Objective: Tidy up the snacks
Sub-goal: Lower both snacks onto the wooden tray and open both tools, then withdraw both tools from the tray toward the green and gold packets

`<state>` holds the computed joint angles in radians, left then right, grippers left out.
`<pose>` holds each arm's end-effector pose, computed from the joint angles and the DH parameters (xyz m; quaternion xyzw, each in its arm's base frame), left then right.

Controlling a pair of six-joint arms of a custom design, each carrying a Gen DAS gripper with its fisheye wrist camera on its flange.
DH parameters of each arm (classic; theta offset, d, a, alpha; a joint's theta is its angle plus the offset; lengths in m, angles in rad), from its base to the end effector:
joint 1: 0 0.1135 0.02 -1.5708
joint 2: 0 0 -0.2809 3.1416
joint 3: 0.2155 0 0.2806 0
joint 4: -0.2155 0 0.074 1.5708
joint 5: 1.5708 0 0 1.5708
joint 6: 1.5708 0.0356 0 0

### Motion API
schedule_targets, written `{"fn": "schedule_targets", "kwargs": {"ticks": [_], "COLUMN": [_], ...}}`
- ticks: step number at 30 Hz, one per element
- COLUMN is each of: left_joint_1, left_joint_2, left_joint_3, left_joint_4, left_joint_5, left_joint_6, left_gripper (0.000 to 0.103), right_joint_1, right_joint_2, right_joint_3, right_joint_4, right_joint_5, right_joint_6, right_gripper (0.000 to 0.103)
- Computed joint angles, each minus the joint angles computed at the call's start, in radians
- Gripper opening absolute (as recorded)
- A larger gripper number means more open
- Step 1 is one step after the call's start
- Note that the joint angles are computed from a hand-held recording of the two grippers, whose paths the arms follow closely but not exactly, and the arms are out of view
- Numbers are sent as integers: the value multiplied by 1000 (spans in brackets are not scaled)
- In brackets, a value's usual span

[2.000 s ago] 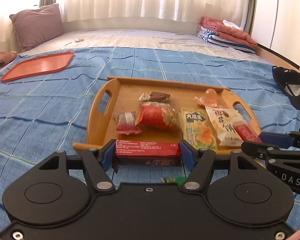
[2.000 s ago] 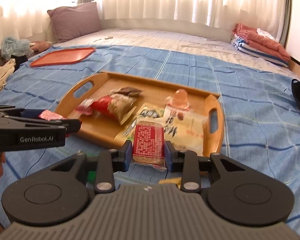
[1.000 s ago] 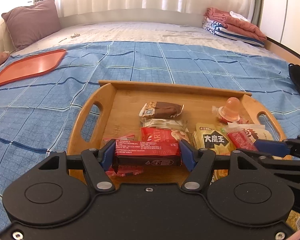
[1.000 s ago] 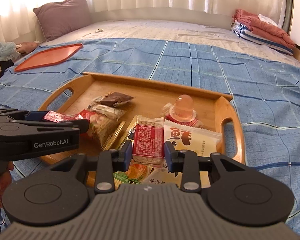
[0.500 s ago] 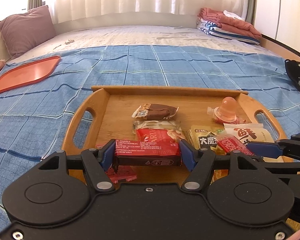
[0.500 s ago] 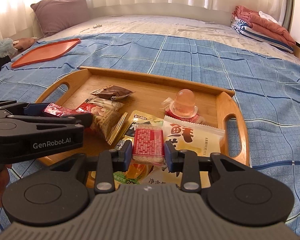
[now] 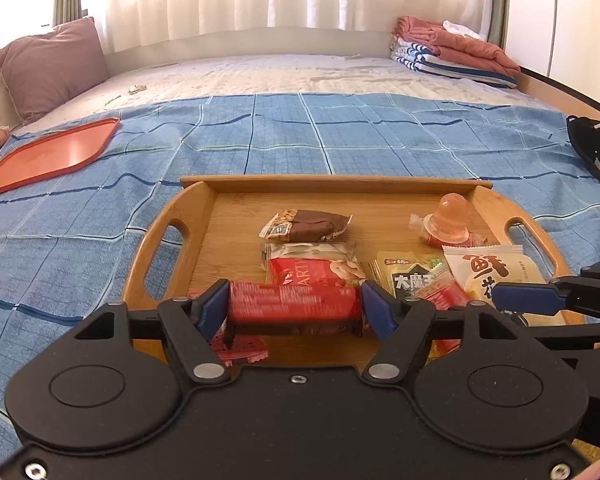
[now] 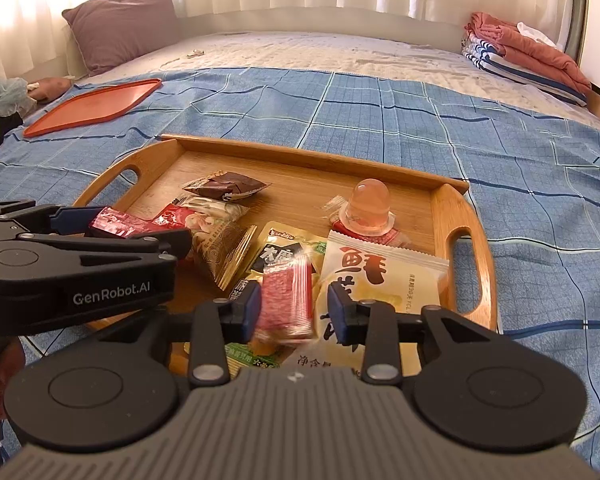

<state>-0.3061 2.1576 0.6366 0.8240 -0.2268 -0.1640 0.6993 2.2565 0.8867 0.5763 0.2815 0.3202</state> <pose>0.3194 -0.0925 0.0069 0.0162 0.9014 0.0018 0.4327 0.3027 0.2417 -0.0028 -0.1204 0.9099 0.0698 0.3908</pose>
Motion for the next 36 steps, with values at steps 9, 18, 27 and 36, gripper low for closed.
{"fn": "schedule_targets", "kwargs": {"ticks": [9, 18, 27, 36], "left_joint_1": [-19, -55, -139, -247], "left_joint_2": [-69, -204, -365, -392], "left_joint_3": [-68, -205, -398, -517], "left_joint_4": [38, 66, 110, 173], "left_joint_5": [-14, -23, -40, -97], "left_joint_6": [17, 5, -39, -76], "left_gripper": [84, 91, 96, 97], "right_joint_1": [20, 69, 131, 218], "right_joint_2": [-39, -140, -260, -306], "right_joint_3": [-44, -166, -377, -556], "right_joint_4": [23, 75, 197, 304], "right_joint_5": [17, 65, 102, 202], "right_joint_6": [-3, -23, 7, 11], "right_gripper": [62, 69, 73, 81]}}
